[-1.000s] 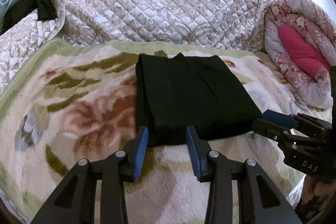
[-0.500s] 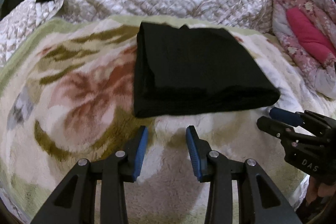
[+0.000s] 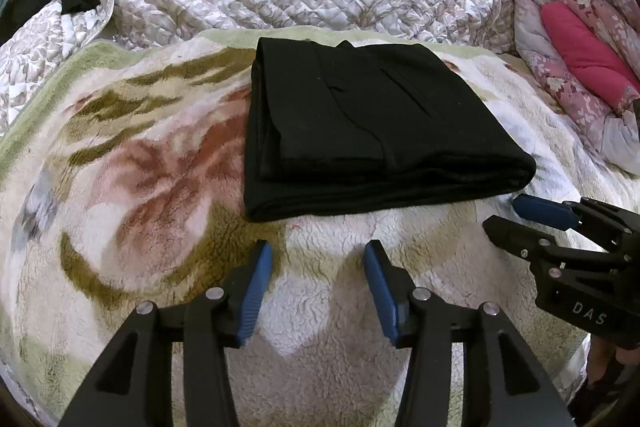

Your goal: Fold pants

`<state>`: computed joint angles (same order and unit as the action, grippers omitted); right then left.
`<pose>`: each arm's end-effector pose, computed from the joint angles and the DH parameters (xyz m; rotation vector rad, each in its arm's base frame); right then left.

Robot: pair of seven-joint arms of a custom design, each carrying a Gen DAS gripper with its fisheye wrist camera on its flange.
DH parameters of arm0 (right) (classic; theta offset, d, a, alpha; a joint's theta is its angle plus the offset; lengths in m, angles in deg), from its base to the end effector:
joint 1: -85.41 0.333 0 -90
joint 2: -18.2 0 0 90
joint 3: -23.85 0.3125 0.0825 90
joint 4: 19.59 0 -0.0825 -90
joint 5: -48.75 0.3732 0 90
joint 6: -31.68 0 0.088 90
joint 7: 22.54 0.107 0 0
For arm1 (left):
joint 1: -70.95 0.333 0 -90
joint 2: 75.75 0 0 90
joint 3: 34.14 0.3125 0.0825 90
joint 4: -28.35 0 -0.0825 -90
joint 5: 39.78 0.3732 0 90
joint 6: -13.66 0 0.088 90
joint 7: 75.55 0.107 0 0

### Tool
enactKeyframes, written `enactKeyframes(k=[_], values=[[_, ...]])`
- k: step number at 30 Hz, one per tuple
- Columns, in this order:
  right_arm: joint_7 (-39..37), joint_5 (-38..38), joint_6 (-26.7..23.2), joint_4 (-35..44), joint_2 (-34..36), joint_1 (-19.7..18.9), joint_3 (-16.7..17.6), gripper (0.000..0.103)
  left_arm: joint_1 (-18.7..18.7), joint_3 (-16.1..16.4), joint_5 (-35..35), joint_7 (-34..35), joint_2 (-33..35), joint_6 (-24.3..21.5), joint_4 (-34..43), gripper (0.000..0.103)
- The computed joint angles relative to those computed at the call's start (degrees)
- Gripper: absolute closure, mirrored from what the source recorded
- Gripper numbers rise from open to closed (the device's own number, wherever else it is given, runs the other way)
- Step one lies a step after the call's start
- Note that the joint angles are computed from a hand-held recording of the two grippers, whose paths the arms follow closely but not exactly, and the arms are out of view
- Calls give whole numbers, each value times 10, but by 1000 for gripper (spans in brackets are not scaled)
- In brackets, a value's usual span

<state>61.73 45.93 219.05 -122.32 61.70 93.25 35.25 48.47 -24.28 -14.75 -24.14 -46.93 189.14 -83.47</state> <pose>0.6559 0.2108 0.2243 -2.0387 1.3792 -0.4849 0.6252 -0.1848 0.2900 -1.8547 1.8908 -0.6484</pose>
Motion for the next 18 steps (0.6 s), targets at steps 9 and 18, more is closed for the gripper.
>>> enactKeyframes(k=[9,18], values=[[-2,2,-2,2,1,-2,3,55,-3,2,1,-1,1,-2,1,50],[-3,3,-2,3,2,-2,3,54,-2,1,5,-2,1,-5,3,49]])
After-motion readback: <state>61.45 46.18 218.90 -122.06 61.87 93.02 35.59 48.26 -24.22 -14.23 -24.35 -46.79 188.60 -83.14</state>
